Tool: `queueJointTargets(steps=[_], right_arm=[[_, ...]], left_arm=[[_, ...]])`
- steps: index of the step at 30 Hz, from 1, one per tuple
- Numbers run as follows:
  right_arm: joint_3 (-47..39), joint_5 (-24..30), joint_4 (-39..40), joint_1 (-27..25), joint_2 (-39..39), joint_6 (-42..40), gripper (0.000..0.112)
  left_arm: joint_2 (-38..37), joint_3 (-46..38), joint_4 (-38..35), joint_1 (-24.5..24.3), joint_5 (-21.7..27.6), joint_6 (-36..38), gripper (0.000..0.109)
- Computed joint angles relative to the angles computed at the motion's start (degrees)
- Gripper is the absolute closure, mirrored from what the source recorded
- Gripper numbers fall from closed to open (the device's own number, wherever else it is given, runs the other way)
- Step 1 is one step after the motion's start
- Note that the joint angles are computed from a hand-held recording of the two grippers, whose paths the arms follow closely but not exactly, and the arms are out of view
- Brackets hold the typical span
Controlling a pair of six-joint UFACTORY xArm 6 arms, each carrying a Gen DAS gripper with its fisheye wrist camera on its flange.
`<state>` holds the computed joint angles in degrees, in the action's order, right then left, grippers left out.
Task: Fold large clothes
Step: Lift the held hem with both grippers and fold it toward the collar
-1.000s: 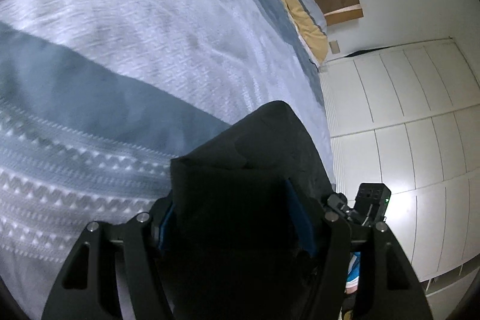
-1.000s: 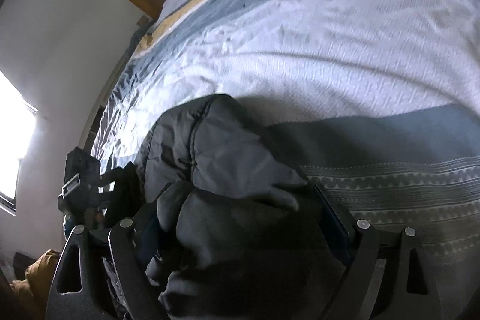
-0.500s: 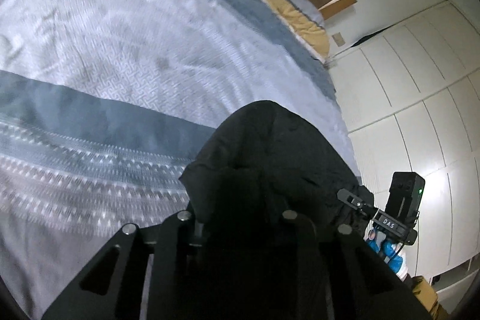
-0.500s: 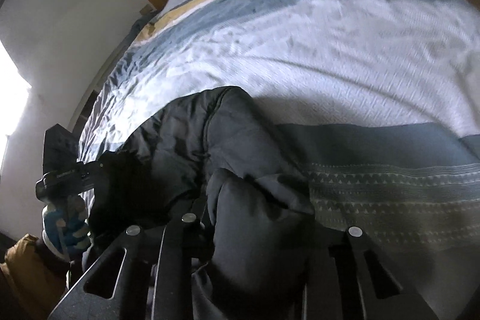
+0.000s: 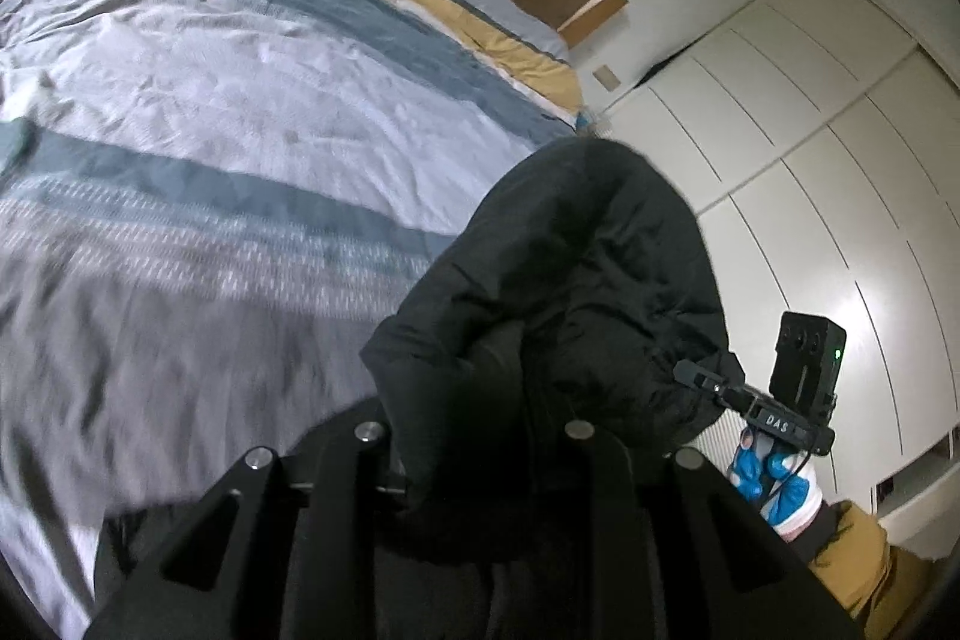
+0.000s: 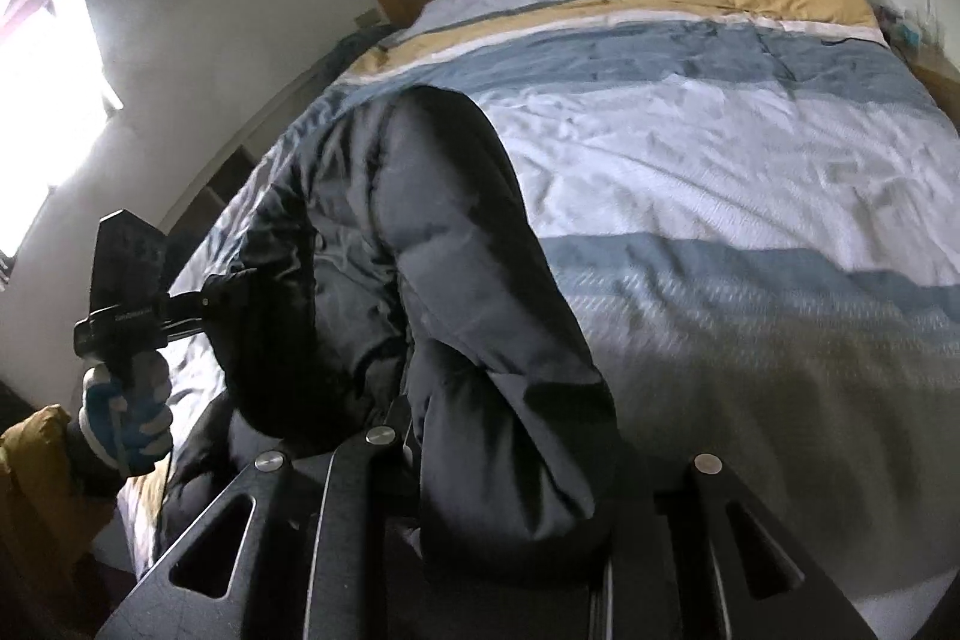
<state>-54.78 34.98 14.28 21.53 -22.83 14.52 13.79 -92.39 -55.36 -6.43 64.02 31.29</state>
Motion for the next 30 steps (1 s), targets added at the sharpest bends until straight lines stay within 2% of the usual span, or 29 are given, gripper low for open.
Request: queueJointTargets(steps=[6, 15, 24, 30], right_arm=[[7.4, 0.1, -3.6, 4.8, -8.9, 6.5, 0.086], [17.0, -0.7, -8.1, 10.1, -17.5, 16.2, 0.080], [23.3, -2.6, -10.9, 12.7, -22.4, 22.8, 0.078], [23.8, -1.5, -16.9, 15.4, -23.6, 27.3, 0.077]], left_arm=[[-12.5, 13.9, 1.7, 2.3, 1.8, 5.3, 0.086], [-23.5, 28.1, 3.7, 3.2, 1.7, 11.2, 0.086], [-30.0, 36.1, 6.4, 2.6, -0.1, 14.9, 0.083], [-31.7, 37.7, 6.5, 2.2, -1.9, 15.3, 0.083]])
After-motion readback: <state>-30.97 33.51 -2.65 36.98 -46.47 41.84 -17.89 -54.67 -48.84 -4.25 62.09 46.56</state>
